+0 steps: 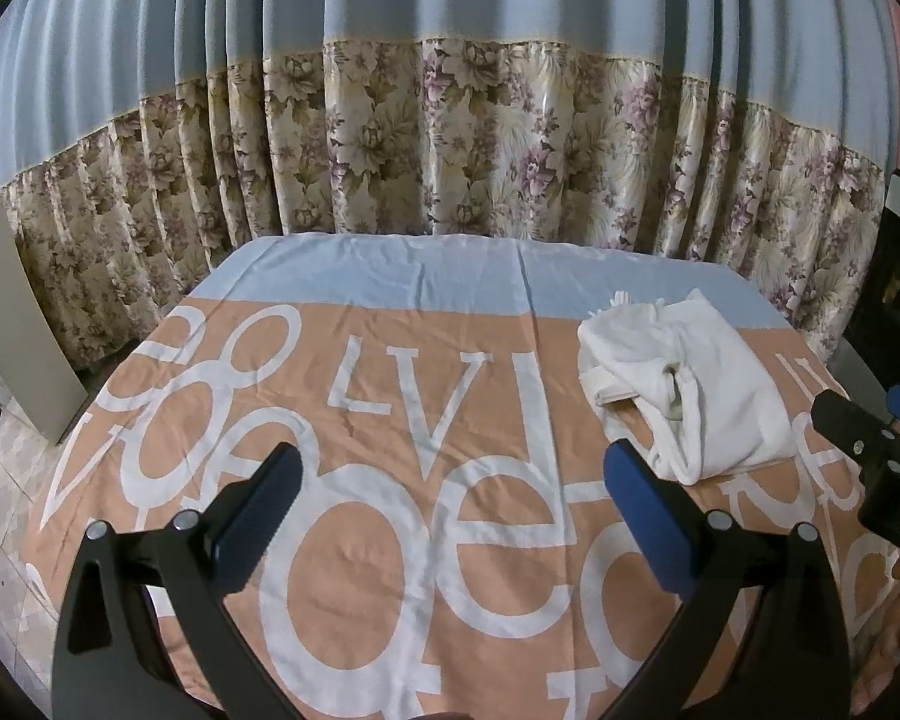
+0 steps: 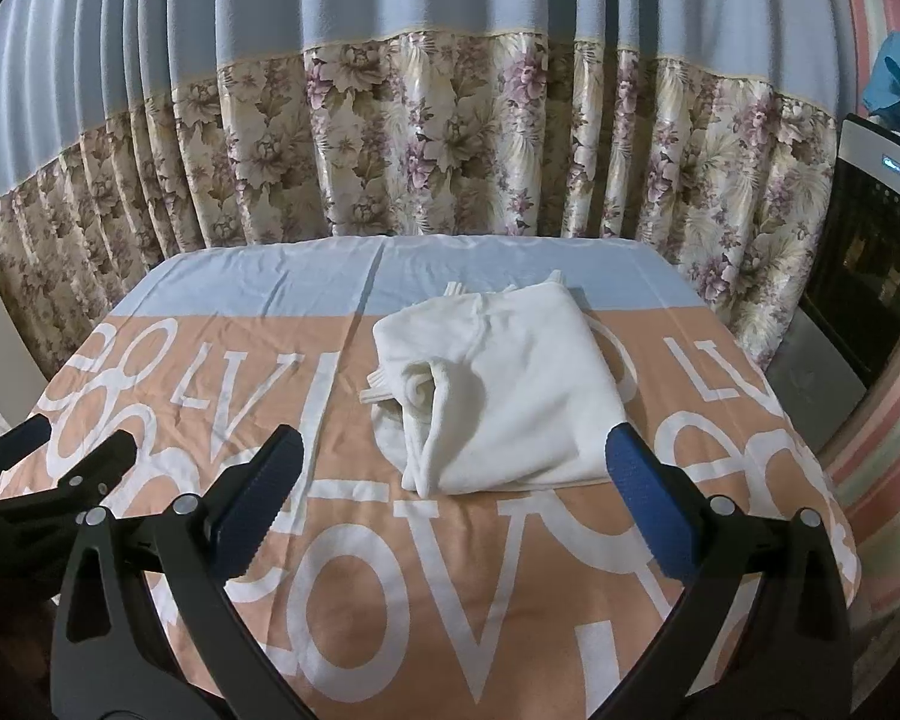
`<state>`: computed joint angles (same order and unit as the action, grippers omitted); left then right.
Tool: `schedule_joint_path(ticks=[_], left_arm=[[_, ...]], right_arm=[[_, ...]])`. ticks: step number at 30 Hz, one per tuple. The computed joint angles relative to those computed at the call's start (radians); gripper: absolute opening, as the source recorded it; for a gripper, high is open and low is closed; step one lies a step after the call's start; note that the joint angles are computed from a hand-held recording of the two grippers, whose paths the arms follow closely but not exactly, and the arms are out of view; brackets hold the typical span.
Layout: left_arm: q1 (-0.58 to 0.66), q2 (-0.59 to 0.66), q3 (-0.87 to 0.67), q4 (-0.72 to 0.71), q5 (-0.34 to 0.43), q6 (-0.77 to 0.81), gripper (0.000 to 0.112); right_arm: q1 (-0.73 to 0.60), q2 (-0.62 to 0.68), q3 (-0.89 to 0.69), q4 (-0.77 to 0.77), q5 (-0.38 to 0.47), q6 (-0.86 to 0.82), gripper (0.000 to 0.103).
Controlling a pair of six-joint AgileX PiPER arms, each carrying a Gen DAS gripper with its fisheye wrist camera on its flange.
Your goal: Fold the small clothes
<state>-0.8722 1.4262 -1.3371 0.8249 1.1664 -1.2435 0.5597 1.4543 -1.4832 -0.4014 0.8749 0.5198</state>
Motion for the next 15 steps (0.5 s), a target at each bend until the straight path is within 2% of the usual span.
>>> schedule_joint_path(ticks=[15], left_arm=[[-0.014,0.009,-0.028,0.013,0.030,0.001,0.101]], right_arm=[[-0.002,-0.007,0.009,0.000,-0.006,0.002,0.100]])
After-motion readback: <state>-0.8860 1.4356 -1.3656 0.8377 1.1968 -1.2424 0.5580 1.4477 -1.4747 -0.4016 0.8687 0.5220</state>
